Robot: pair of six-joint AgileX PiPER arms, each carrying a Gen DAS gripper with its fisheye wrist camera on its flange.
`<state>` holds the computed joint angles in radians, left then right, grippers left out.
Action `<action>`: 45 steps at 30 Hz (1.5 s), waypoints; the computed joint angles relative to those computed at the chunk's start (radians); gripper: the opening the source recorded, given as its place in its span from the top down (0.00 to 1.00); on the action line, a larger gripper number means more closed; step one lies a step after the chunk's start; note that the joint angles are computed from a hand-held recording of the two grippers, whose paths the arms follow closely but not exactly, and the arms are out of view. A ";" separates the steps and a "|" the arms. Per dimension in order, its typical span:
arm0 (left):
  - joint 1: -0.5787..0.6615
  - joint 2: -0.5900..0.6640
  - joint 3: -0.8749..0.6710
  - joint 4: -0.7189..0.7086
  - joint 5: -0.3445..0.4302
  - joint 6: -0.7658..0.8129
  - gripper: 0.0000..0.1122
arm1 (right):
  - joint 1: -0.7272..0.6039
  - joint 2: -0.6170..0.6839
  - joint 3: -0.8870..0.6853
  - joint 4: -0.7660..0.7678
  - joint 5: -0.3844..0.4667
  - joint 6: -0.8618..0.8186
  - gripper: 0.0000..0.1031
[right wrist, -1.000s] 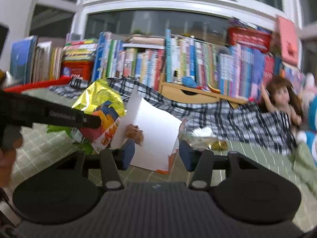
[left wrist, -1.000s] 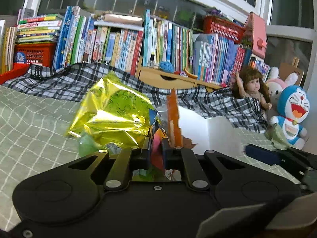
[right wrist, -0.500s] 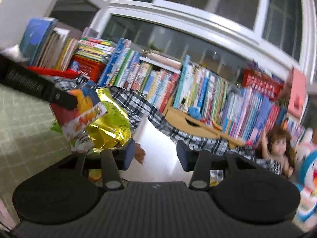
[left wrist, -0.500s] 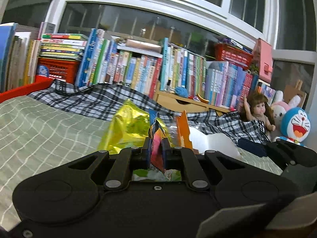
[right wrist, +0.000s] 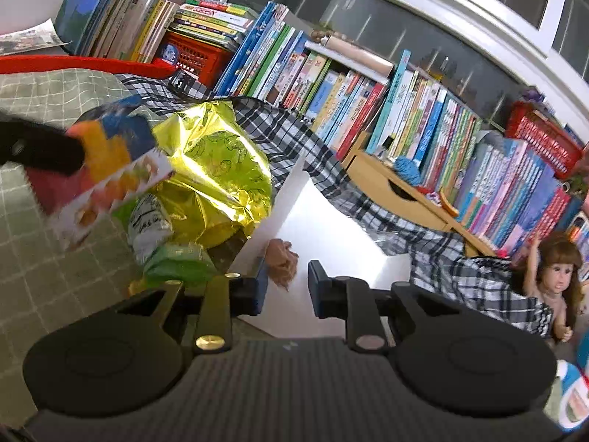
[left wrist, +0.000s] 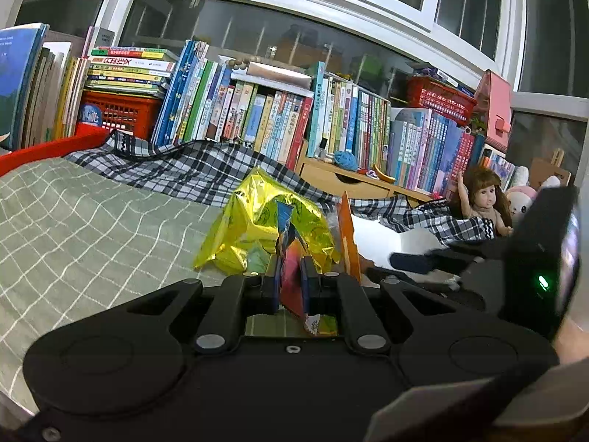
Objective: Collect trash
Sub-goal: 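Grasp the colourful candy packet with left tool while right tool grasps the brown cookie piece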
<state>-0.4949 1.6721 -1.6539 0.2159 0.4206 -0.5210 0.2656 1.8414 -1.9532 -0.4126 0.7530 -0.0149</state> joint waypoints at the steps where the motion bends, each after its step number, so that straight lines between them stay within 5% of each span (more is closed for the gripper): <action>1: -0.001 0.000 0.002 0.001 -0.001 0.000 0.91 | -0.005 0.020 -0.032 0.021 0.017 -0.004 0.59; 3: -0.002 -0.007 0.016 0.001 -0.007 0.004 0.91 | -0.016 0.057 -0.091 0.061 0.050 -0.003 0.61; 4: -0.003 -0.010 0.020 0.003 -0.008 0.003 0.91 | -0.021 0.073 -0.117 0.081 0.065 0.001 0.77; 8: -0.002 -0.024 0.037 -0.014 -0.012 0.015 0.91 | -0.034 0.053 -0.075 0.100 0.029 0.079 0.92; 13: -0.004 -0.042 0.049 -0.015 -0.010 0.021 0.91 | -0.028 -0.051 0.073 0.047 -0.073 0.184 0.96; 18: -0.021 -0.067 0.062 0.004 0.002 0.004 0.91 | -0.038 -0.101 0.091 0.087 -0.067 0.161 0.96; 21: -0.031 -0.085 0.076 0.019 0.005 -0.006 0.91 | -0.050 -0.097 0.072 0.100 -0.038 0.166 0.82; 23: -0.037 -0.092 0.081 0.029 0.009 -0.015 0.91 | -0.070 -0.064 0.015 0.161 0.009 0.139 0.49; 25: -0.038 -0.093 0.082 0.018 0.011 -0.014 0.91 | -0.087 -0.023 -0.045 0.216 0.046 0.142 0.38; 33: -0.033 -0.091 0.095 -0.029 -0.001 0.020 0.91 | -0.100 0.126 -0.197 0.235 0.129 0.187 0.36; 35: -0.030 -0.091 0.099 -0.038 -0.006 0.030 0.91 | -0.102 0.119 -0.163 0.249 0.108 0.193 0.41; 38: -0.025 -0.091 0.107 -0.062 -0.011 0.047 0.91 | -0.095 0.075 -0.069 0.250 0.027 0.195 0.64; 45: -0.024 -0.097 0.110 -0.078 -0.008 0.061 0.91 | -0.068 -0.013 0.058 0.166 -0.112 0.262 0.78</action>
